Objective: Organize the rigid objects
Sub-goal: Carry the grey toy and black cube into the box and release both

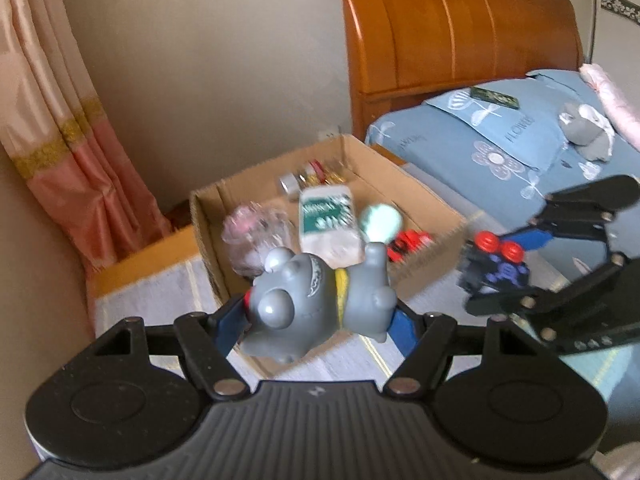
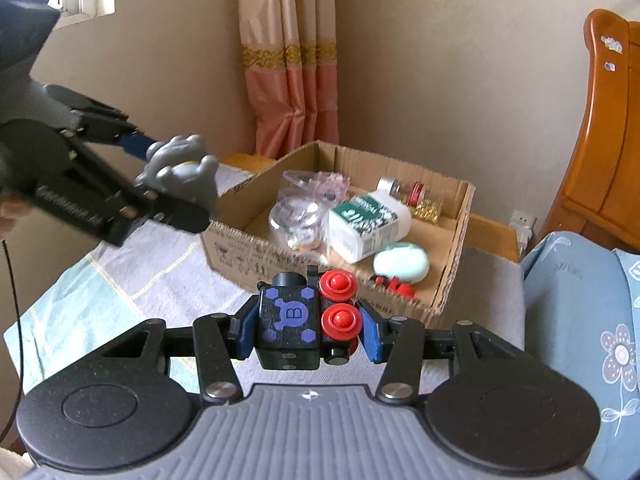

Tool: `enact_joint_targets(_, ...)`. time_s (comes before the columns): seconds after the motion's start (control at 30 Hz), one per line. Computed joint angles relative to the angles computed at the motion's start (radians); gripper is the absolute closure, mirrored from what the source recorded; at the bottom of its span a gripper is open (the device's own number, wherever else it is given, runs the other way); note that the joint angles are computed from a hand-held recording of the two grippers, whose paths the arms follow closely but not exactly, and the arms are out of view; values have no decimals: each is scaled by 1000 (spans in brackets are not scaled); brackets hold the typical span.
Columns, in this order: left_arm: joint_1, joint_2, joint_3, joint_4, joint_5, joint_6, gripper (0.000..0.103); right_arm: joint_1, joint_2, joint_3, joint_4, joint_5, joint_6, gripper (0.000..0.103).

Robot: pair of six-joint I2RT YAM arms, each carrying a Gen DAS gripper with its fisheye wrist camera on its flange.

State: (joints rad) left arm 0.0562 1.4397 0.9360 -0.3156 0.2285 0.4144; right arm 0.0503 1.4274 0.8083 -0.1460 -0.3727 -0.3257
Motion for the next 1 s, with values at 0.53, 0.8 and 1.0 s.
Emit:
enact_joint_targets(0.53,31,211,106,131,-10,-72,13,16,62,84,-13,49,8,48)
enact_joint_targets(0.8,55,160,11,209,11,-90,6,0,124,155,-31,44,31,48)
enact_joint_targets(1.0,68,126,-39,206,53,-108,6,-24,175,237,-55,45,70,48)
